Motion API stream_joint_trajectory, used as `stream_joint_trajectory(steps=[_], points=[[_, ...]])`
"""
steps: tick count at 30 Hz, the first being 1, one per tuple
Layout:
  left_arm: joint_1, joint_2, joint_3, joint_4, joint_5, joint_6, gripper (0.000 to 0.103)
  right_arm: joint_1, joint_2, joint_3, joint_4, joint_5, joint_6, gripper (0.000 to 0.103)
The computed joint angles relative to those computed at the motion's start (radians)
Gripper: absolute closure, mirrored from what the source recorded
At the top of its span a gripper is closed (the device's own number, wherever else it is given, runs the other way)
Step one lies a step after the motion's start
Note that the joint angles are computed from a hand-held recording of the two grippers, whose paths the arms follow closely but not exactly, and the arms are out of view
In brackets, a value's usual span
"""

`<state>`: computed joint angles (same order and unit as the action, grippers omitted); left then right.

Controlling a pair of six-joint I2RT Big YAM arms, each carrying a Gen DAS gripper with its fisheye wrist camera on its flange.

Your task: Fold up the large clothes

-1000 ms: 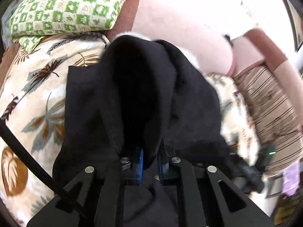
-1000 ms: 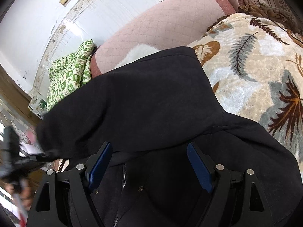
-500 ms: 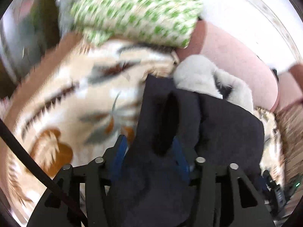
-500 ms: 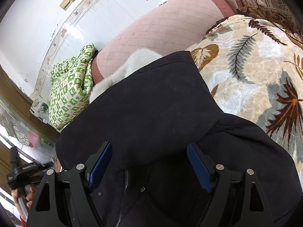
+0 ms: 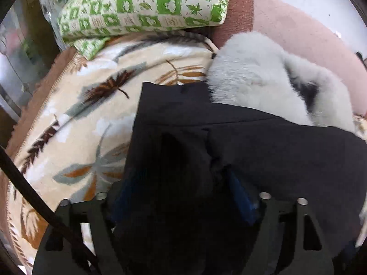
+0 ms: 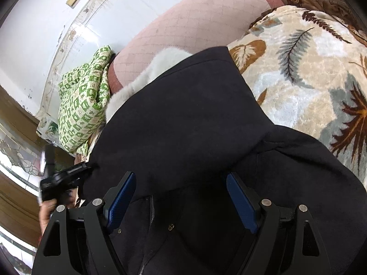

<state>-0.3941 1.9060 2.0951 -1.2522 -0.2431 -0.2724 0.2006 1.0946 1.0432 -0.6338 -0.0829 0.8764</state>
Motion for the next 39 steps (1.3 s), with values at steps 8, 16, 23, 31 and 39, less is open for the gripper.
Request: stream_joint_trajectory(steps=[8, 16, 23, 31, 39], points=[[-0.013, -0.180, -0.146, 0.058, -0.023, 0.055, 0.024, 0.011, 0.016, 0.015, -0.020, 0.015, -0.014, 0.018], [-0.038, -0.579, -0.539, 0.239, -0.129, 0.192, 0.024, 0.063, -0.006, 0.025, -0.047, 0.135, -0.046, 0.018], [-0.103, -0.769, -0.726, 0.226, -0.217, 0.192, 0.023, 0.208, -0.011, 0.059, -0.140, 0.294, -0.099, 0.018], [-0.171, -0.885, -0.834, 0.190, -0.226, 0.135, 0.023, 0.449, 0.024, 0.093, -0.369, 0.528, -0.109, 0.018], [-0.157, -0.933, -0.884, 0.168, -0.147, 0.096, 0.023, 0.627, -0.050, 0.056, -0.545, 0.584, -0.084, 0.013]])
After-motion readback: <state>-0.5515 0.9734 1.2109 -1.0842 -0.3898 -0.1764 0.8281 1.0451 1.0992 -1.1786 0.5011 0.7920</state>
